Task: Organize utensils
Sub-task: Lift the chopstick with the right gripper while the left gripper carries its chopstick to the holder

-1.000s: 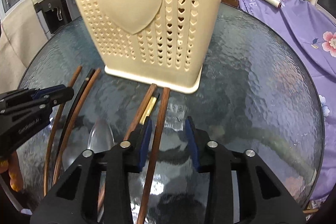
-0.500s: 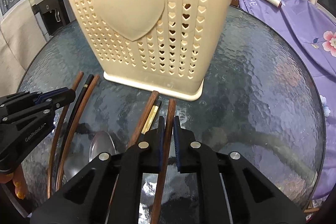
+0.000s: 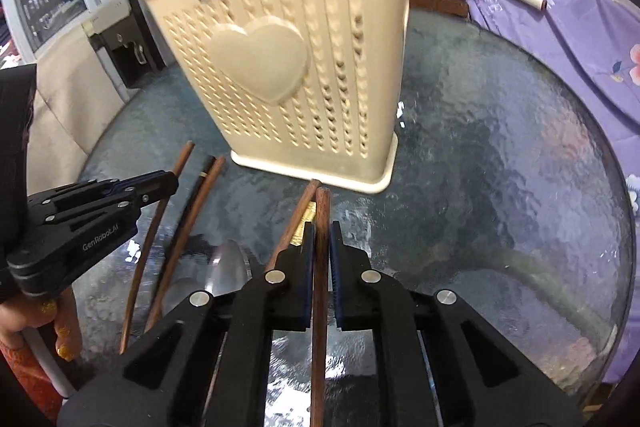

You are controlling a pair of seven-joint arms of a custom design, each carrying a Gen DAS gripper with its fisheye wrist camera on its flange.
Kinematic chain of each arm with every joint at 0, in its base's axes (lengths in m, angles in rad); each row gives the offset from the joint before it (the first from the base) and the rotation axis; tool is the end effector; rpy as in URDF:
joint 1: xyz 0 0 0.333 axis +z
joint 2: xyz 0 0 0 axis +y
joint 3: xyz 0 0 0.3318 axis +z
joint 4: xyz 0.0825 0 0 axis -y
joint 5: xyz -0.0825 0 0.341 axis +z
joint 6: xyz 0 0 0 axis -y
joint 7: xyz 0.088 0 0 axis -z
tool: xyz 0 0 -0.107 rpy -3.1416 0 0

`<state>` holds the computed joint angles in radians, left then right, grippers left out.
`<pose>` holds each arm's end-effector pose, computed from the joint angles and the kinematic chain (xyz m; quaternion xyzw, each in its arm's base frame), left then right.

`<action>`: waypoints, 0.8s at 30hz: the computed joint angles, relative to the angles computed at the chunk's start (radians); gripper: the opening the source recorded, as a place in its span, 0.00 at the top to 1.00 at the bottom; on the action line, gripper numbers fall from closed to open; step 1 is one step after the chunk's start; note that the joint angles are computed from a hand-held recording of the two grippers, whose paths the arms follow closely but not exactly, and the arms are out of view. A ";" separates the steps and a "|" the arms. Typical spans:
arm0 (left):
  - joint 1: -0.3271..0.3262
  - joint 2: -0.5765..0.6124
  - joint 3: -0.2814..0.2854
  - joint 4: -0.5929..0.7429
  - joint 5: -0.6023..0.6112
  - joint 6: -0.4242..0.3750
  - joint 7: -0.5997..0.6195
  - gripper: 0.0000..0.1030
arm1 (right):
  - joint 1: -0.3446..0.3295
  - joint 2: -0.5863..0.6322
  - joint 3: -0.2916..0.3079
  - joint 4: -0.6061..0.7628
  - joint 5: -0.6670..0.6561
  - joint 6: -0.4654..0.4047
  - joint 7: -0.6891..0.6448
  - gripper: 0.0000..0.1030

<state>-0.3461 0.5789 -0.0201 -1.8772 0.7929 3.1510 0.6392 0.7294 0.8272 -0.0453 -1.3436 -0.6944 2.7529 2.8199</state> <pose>0.5812 -0.2888 0.3120 -0.5871 0.7349 -0.2961 0.1657 0.5615 0.5055 0.3231 -0.6729 0.6514 -0.1751 0.3038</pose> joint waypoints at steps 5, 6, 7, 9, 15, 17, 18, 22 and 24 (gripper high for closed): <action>-0.117 -0.089 0.159 -0.083 0.060 0.147 -0.075 0.93 | 0.023 -0.089 -0.046 -0.104 -0.076 0.097 0.083 0.92; -0.157 -0.102 0.207 -0.099 0.058 0.175 -0.081 0.93 | 0.025 -0.112 -0.054 -0.126 -0.094 0.117 0.100 0.92; -0.195 -0.115 0.252 -0.114 0.047 0.204 -0.078 0.93 | 0.029 -0.135 -0.064 -0.151 -0.115 0.141 0.126 0.92; -0.304 -0.143 0.375 -0.163 0.002 0.275 -0.056 0.93 | 0.036 -0.172 -0.082 -0.188 -0.156 0.179 0.170 0.92; -0.471 -0.200 0.539 -0.249 -0.153 0.358 0.084 0.93 | 0.085 -0.308 -0.147 -0.301 -0.359 0.247 0.353 0.92; -0.469 -0.221 0.528 -0.264 -0.170 0.357 0.116 0.93 | 0.090 -0.348 -0.151 -0.330 -0.425 0.252 0.403 0.92; -0.437 -0.228 0.496 -0.261 -0.162 0.353 0.116 0.93 | 0.097 -0.371 -0.155 -0.342 -0.464 0.247 0.430 0.92; -0.401 -0.258 0.456 -0.291 -0.197 0.366 0.163 0.93 | 0.099 -0.418 -0.141 -0.367 -0.570 0.218 0.504 0.92; -0.424 -0.265 0.471 -0.312 -0.253 0.383 0.204 0.93 | 0.087 -0.417 -0.118 -0.360 -0.585 0.196 0.513 0.92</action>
<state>-0.7696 0.3136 0.4504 -2.1892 0.5396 3.5341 0.8430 0.8164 0.4099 -0.1638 -1.7039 -1.2794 2.9490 3.3333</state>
